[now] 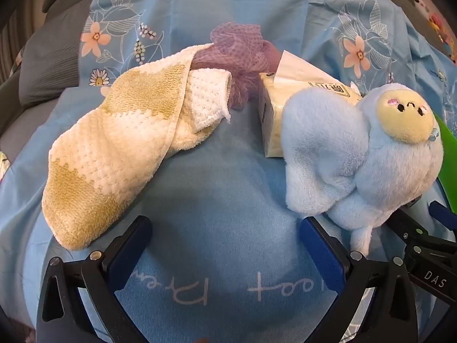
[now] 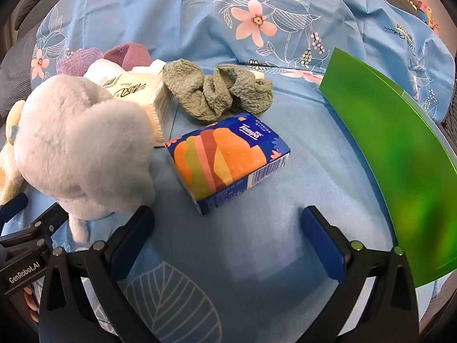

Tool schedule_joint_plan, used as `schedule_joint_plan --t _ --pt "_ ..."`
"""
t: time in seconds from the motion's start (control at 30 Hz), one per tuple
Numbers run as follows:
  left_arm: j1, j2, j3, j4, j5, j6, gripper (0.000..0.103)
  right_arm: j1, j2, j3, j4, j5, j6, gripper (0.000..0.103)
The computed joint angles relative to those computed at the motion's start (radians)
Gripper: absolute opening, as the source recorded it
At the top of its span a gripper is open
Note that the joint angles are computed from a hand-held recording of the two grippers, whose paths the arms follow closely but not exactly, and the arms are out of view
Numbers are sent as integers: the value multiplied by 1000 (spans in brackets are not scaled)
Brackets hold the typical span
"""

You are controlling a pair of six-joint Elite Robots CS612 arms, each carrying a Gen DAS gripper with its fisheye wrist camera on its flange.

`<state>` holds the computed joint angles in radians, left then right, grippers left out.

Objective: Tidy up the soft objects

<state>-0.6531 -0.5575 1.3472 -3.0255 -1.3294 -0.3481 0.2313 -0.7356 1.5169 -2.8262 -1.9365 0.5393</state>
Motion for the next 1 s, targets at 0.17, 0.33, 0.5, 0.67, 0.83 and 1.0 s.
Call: schedule_joint_plan --t 0.17,0.33,0.5,0.67,0.83,1.0 --pt "-6 -2 7 -4 25 -15 103 0 0 0 1 0 0 102" --pt "-10 -11 20 6 38 -29 103 0 0 0 0 0 0 102" --pt "-4 -21 19 21 29 -36 103 0 0 0 0 0 0 102" --pt "-9 -15 23 3 36 -45 103 0 0 0 1 0 0 102" --pt "-10 -14 25 -4 38 -44 103 0 -1 0 1 0 0 102" --pt "-9 -13 26 -7 37 -45 103 0 -1 0 1 0 0 102"
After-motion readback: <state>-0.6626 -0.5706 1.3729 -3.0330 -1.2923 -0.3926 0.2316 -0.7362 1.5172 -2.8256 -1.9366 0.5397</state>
